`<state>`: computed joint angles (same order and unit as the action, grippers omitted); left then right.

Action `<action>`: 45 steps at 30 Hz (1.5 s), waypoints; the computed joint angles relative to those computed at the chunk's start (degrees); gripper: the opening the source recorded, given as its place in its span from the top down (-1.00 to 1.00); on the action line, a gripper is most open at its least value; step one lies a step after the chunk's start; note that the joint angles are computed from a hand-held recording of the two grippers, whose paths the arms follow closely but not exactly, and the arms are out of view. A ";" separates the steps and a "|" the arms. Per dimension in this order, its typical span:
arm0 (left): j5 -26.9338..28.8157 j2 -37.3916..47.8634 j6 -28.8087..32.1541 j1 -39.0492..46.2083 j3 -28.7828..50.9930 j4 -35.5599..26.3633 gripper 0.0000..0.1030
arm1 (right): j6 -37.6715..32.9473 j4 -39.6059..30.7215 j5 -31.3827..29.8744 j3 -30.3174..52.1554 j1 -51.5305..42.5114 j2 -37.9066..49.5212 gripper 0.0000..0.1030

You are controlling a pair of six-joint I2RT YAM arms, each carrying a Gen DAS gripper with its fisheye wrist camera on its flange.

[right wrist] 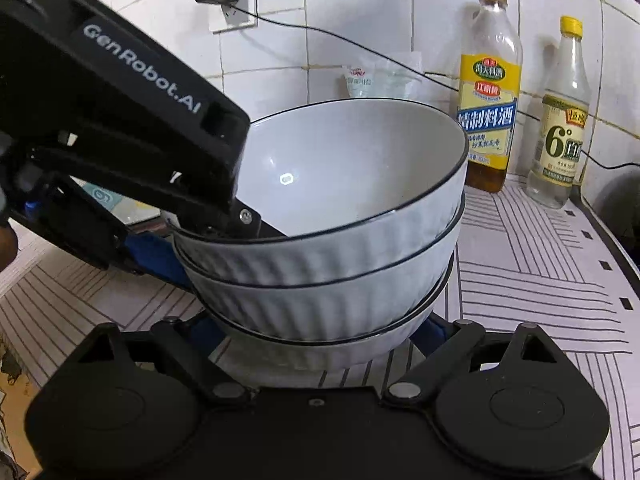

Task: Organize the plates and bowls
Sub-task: 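Carry the bowl stack onto the teal egg plate and open both grippers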

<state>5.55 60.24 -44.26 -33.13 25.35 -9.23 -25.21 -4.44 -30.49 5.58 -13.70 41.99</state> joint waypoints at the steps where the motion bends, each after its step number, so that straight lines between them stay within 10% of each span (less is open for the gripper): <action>1: -0.15 -1.16 0.12 -0.14 0.34 -1.42 0.15 | -0.17 -1.87 -0.38 0.18 -0.24 -1.98 -0.86; 9: 0.21 -12.96 0.42 0.01 8.70 -22.67 0.16 | -1.20 -25.51 -5.59 7.65 -2.24 -19.99 -0.85; 17: -2.13 -23.23 2.21 2.10 16.97 -40.82 0.16 | 5.63 -30.54 -0.17 13.36 10.96 -25.45 -0.85; 32: 21.43 -16.45 34.83 44.48 22.60 -50.25 0.12 | 21.22 -1.71 24.36 13.16 47.22 -2.21 -0.85; 45: 24.30 3.15 49.76 51.54 23.73 -38.91 0.11 | 19.58 22.79 27.48 17.11 49.59 29.30 -0.85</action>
<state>29.84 63.38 5.51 18.41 49.09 -48.14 -5.63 18.34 -3.01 22.69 35.89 71.30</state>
